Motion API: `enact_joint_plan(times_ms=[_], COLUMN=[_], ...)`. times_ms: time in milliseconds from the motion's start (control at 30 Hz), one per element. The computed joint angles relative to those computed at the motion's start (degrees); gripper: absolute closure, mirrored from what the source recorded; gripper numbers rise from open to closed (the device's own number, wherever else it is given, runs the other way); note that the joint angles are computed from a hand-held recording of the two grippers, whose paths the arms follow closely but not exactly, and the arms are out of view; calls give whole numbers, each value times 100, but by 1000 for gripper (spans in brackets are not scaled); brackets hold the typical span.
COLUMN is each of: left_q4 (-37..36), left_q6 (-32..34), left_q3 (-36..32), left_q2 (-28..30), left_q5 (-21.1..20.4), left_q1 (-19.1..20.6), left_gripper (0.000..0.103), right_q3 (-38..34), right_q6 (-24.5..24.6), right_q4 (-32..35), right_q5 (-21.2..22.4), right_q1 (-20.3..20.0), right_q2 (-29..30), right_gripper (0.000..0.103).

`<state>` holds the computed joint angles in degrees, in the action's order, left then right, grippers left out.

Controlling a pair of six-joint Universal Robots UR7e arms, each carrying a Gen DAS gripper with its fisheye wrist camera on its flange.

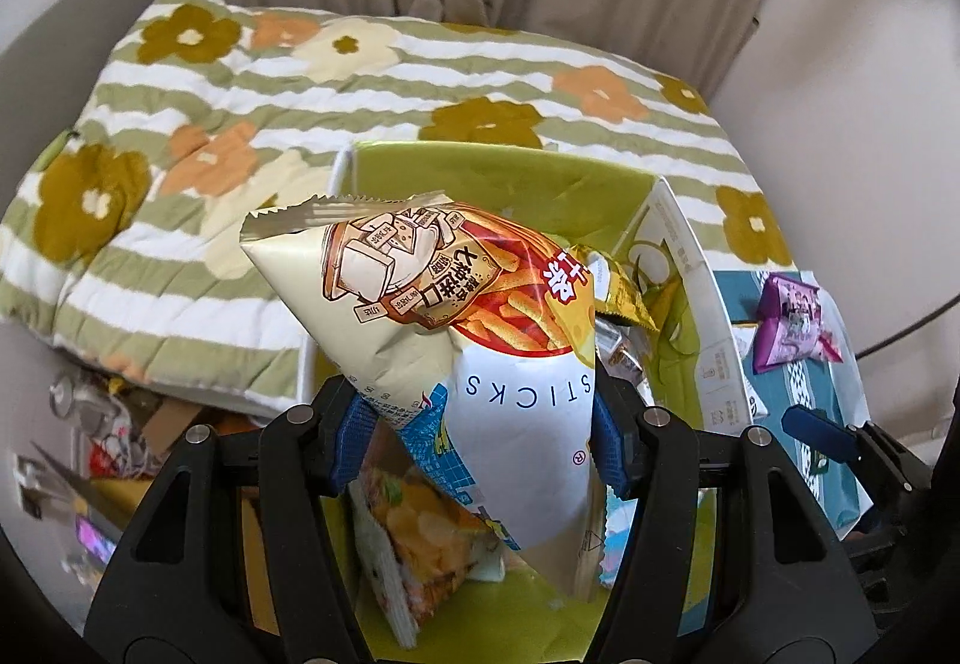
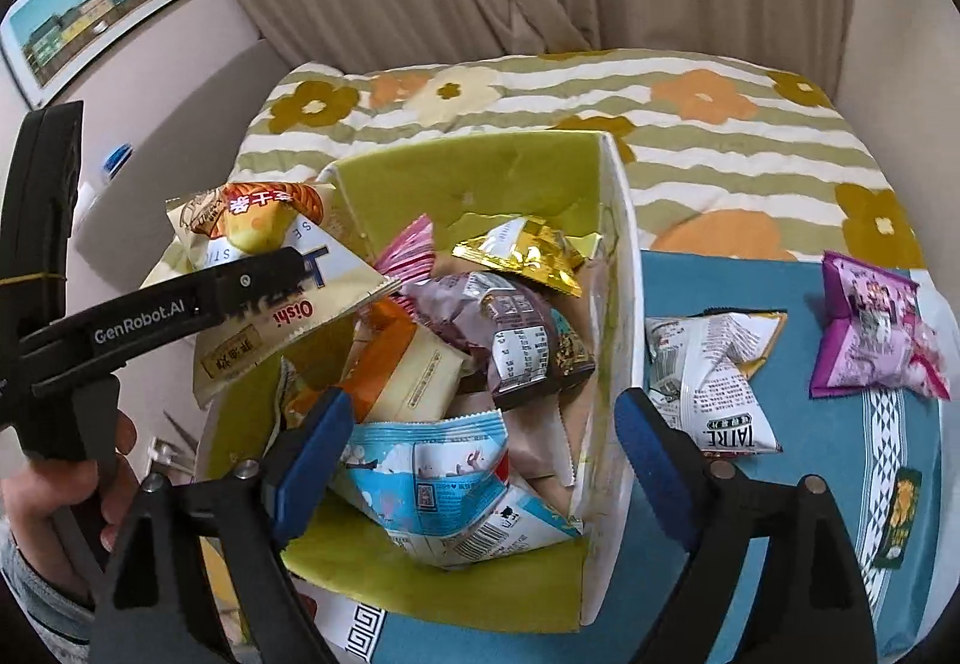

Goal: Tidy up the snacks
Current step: 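Carry both bags into the yellow box and open both tools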

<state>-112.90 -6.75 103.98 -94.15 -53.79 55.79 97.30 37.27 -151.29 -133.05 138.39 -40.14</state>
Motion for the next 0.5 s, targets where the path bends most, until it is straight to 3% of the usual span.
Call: enact_joint_plan(times_ms=[133,167,233,267,500], left_q4=[-108,-109,-211,-363,-245], left_q6=[337,402,517,578,598], left_q3=[-213,-298,-382,-351,-356], left_q2=[299,396,495,493,366], left_q5=[-144,-164,-95,-5,184], left_q1=[90,106,90,58,172], left_gripper=[45,39,7,0,0], right_q3=[-108,-140,-188,-200,-315], right_q6=[239,278,343,366,402], right_q4=[103,138,163,172,135], right_q5=[-57,-78,-98,-100,-135], right_q1=[-24,-24,-49,-64,-102], right_q2=[53,66,87,88,204], right_gripper=[17,17,17,17,17])
